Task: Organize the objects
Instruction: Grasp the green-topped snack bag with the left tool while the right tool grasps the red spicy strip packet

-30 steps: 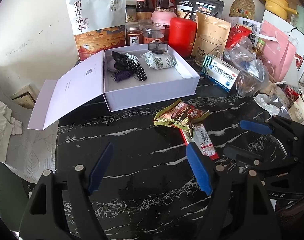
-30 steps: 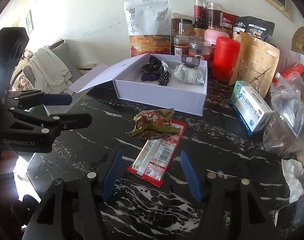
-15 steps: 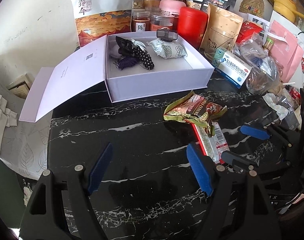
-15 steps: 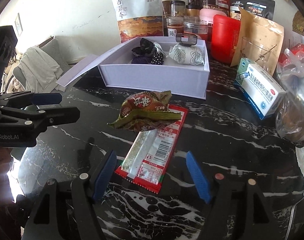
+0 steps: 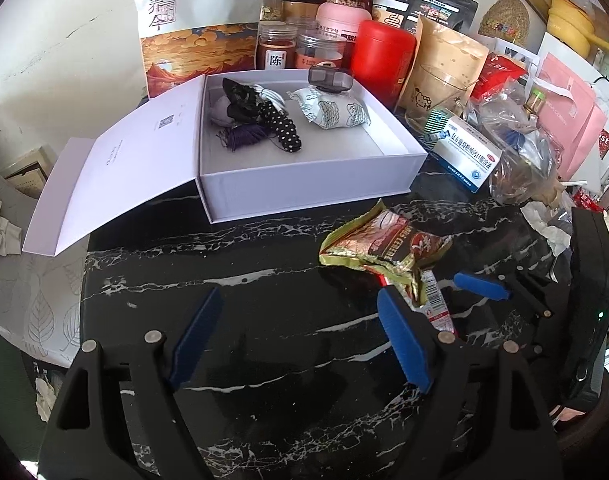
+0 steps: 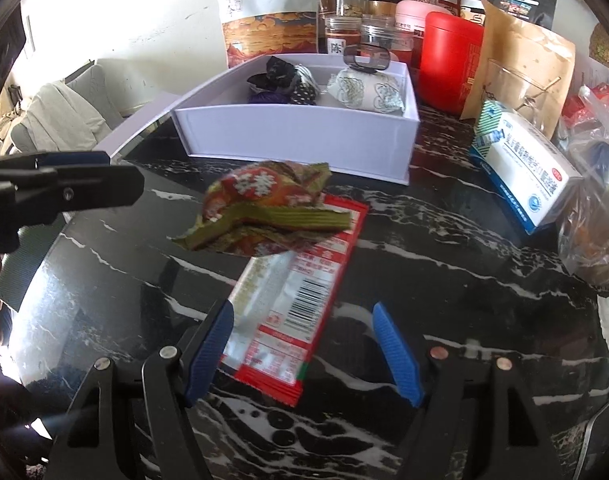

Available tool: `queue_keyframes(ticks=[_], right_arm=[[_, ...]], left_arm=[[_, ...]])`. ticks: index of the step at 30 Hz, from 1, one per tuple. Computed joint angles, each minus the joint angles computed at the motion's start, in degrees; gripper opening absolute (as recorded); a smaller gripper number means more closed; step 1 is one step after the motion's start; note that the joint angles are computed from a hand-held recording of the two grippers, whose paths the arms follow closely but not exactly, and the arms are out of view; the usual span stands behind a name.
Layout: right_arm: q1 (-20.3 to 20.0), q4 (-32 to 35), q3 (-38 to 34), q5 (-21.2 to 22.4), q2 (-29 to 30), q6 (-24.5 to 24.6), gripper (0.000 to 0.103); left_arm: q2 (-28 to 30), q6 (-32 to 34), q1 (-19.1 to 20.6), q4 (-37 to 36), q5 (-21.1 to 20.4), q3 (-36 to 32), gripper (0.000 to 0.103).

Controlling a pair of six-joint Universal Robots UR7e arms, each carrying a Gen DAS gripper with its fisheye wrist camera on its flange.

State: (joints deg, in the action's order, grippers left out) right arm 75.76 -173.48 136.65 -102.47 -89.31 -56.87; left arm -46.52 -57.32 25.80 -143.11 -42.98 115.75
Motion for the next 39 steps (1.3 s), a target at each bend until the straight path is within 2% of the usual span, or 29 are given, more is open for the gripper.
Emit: queue_keyframes(ticks=[8, 13, 16, 19, 24, 28, 30, 31, 32, 35, 39], right_arm=[[-3.12, 3.69, -1.47, 2.75, -2.30, 0.81, 0.072], [-4.18, 5.91, -1.96, 4.67, -3.50, 0.39, 0.072], [-4.35, 6.73, -2.33, 5.24, -3.76, 0.41, 0.072], [-4.11, 7.26, -2.72, 4.97, -3.54, 0.19, 0.072], [-4.11, 8.08, -2.48, 5.79, -3.98, -0.38, 0.072], [-4.16, 8.27, -2.30, 6.28, -4.15, -0.49, 0.072], [-4.24, 8.55, -2.21, 6.75, -4.36, -0.38, 0.072], [-4.23, 8.86, -2.24, 7.01, -4.42, -0.16, 0.072], [-4.16, 9.06, -2.25, 7.18, -4.46, 0.08, 0.072], [-3.86, 9.54, -2.41, 7.65, -4.27, 0.86, 0.072], [-2.31, 6.65, -2.22, 5.62, -2.12, 2.80, 0.073]], left_arm=[[5.50, 6.61, 1.65, -3.32, -2.12, -6.44, 0.080], [8.11, 8.37, 3.54, -7.07, -4.87, -10.12, 0.080], [9.81, 8.36, 4.76, -6.66, -5.85, -12.92, 0.080], [11.82, 6.94, 5.54, -2.04, -4.78, -16.28, 0.080], [14.77, 1.68, 6.34, 10.92, -1.30, -21.31, 0.080], [15.14, -1.28, 7.04, 15.21, -1.40, -21.26, 0.080], [14.24, -0.59, 7.34, 11.04, -2.58, -18.81, 0.080], [13.73, -0.14, 7.46, 8.84, -2.95, -17.51, 0.077], [13.23, 0.33, 7.51, 6.85, -3.34, -16.19, 0.069], [11.98, 1.09, 7.13, 3.52, -2.69, -12.93, 0.059], [9.96, -0.77, 6.32, 3.39, -2.62, -10.11, 0.055]])
